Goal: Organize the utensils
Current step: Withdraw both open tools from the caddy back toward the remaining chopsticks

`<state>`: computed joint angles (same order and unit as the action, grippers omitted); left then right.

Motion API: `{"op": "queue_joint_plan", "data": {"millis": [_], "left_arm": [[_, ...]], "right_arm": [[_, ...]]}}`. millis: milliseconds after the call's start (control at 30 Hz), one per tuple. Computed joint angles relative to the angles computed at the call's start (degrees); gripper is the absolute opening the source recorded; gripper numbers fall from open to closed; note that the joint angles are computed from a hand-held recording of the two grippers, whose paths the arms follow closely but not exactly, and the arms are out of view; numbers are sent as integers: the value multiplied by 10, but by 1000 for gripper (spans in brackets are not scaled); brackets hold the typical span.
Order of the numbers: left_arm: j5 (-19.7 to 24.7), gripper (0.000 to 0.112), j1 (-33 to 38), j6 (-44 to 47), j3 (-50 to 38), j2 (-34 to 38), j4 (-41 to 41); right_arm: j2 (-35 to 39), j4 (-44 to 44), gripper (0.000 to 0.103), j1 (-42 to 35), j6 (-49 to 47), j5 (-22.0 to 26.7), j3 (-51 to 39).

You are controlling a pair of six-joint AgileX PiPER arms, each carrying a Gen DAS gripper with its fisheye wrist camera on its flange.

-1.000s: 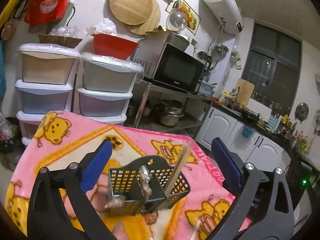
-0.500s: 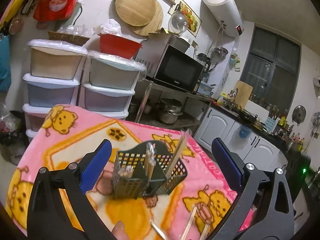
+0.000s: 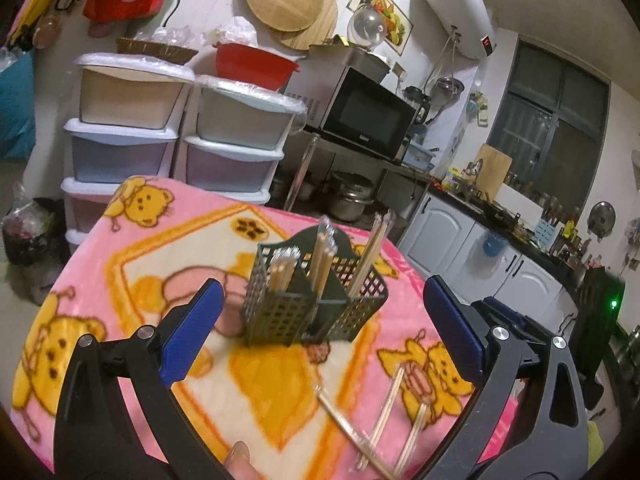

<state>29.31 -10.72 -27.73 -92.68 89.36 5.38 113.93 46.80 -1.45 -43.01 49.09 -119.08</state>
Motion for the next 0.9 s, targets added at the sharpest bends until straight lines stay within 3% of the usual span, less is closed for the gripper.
{"op": "queue_joint_plan", "data": {"millis": [900], "left_arm": [[4,92,12,16,211,-105,-37]], "right_arm": [[-40,-16,60,31,-41,7,117]]}}
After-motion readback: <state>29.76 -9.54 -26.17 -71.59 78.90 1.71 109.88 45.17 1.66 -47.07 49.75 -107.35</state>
